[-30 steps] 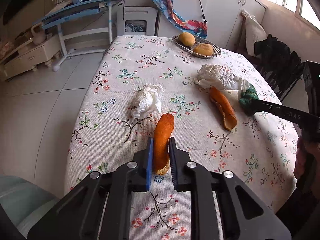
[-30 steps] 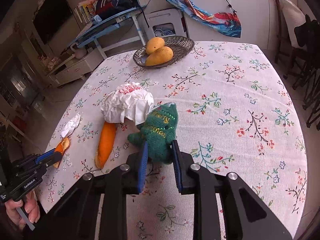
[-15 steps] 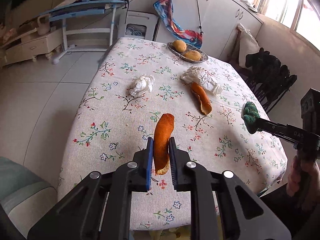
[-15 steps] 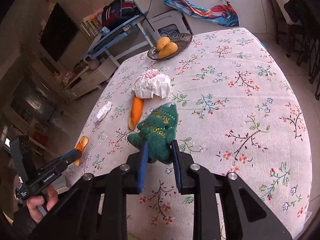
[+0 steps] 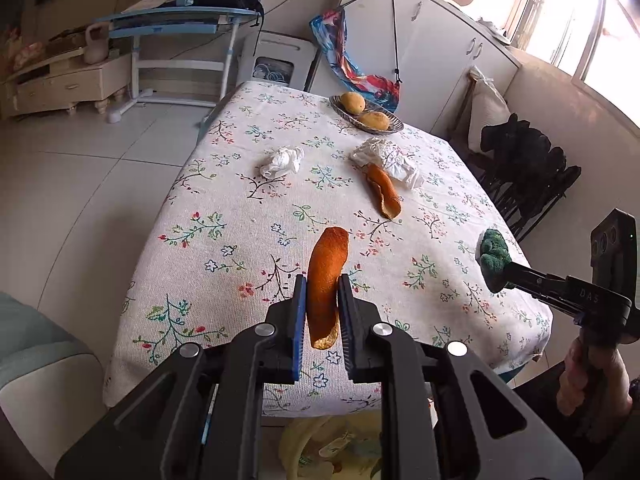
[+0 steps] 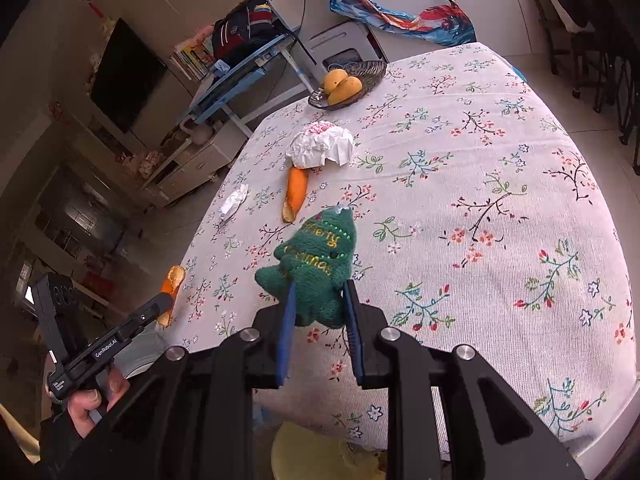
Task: Collect trash
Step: 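Grasp the green plush toy with the right gripper while the left grasps an orange peel, then carry the plush toy and orange peel toward the yellow basin with both grippers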
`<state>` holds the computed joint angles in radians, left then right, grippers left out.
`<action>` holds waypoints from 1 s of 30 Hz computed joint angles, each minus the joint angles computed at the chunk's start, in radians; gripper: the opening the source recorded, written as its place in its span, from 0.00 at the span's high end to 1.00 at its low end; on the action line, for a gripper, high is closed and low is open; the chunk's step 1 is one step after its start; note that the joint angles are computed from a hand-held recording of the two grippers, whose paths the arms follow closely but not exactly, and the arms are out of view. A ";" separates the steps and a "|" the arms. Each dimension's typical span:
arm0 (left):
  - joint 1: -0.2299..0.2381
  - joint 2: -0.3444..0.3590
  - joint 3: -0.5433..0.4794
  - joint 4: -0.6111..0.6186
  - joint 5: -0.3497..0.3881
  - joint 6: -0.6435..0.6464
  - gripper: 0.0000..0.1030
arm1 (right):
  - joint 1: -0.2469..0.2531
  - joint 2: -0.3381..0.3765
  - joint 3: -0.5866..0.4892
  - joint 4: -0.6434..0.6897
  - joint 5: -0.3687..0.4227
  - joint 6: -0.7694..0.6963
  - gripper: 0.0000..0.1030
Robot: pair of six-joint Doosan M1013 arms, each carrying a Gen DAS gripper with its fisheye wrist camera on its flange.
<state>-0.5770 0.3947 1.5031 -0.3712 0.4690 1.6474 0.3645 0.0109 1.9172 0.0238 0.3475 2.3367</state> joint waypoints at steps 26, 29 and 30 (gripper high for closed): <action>-0.045 -0.058 0.089 0.187 -0.093 -0.109 0.85 | 0.051 -0.024 0.044 0.023 -0.056 0.004 0.76; -0.049 -0.061 0.093 0.202 -0.098 -0.119 0.85 | 0.059 -0.027 0.048 0.028 -0.060 -0.003 0.76; -0.049 -0.062 0.095 0.209 -0.100 -0.124 0.85 | 0.063 -0.028 0.049 0.030 -0.060 -0.005 0.76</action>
